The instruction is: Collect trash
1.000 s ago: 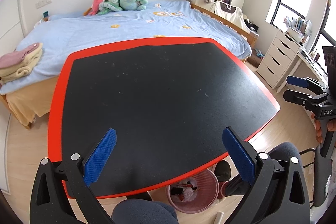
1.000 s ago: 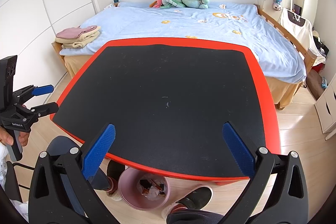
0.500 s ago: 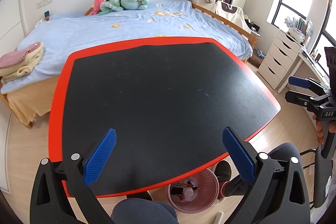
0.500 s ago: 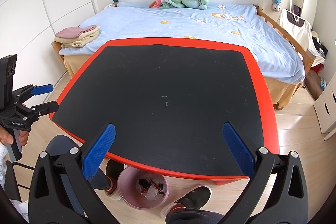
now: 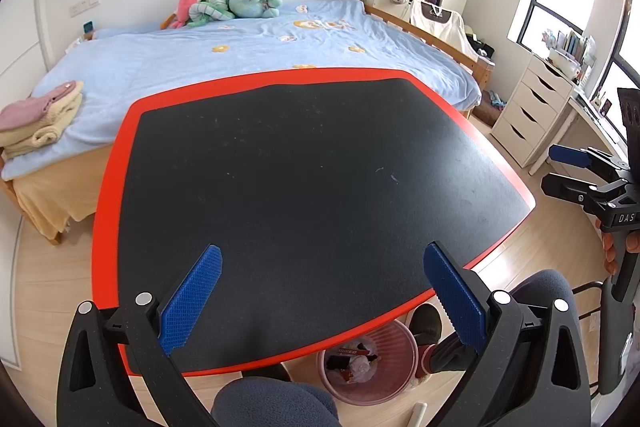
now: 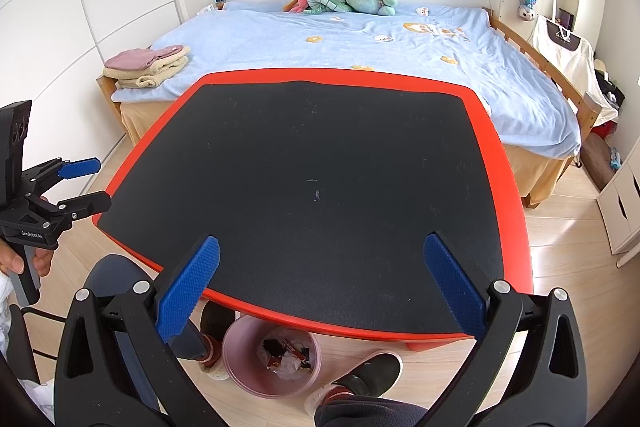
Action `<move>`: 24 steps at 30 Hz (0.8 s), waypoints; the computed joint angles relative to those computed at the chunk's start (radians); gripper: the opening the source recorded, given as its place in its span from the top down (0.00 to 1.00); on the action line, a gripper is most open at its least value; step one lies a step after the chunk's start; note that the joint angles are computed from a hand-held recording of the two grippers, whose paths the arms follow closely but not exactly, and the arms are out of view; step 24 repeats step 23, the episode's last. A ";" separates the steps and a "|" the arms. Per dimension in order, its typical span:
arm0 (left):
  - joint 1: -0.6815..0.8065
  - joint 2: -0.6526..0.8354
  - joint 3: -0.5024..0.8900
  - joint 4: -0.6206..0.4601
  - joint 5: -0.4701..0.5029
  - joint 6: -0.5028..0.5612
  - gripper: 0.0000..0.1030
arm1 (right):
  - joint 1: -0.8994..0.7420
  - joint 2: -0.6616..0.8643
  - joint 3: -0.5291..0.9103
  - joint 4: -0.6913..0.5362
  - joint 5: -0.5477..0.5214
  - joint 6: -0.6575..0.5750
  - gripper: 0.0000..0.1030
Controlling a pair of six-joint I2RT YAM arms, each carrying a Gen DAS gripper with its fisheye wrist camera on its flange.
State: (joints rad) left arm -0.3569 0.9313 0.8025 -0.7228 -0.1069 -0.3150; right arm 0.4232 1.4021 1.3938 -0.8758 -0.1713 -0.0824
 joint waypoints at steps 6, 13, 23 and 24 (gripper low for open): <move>0.002 0.001 -0.003 0.002 0.002 0.003 0.06 | 0.000 -0.002 -0.004 0.001 0.001 0.000 0.03; 0.005 -0.018 -0.021 0.011 0.016 0.009 0.06 | 0.002 -0.006 -0.012 0.002 0.002 0.000 0.03; -0.004 0.004 0.002 -0.002 -0.001 -0.002 0.06 | 0.001 -0.012 -0.032 0.015 0.003 -0.002 0.03; -0.004 0.004 0.002 -0.002 -0.001 -0.002 0.06 | 0.001 -0.012 -0.032 0.015 0.003 -0.002 0.03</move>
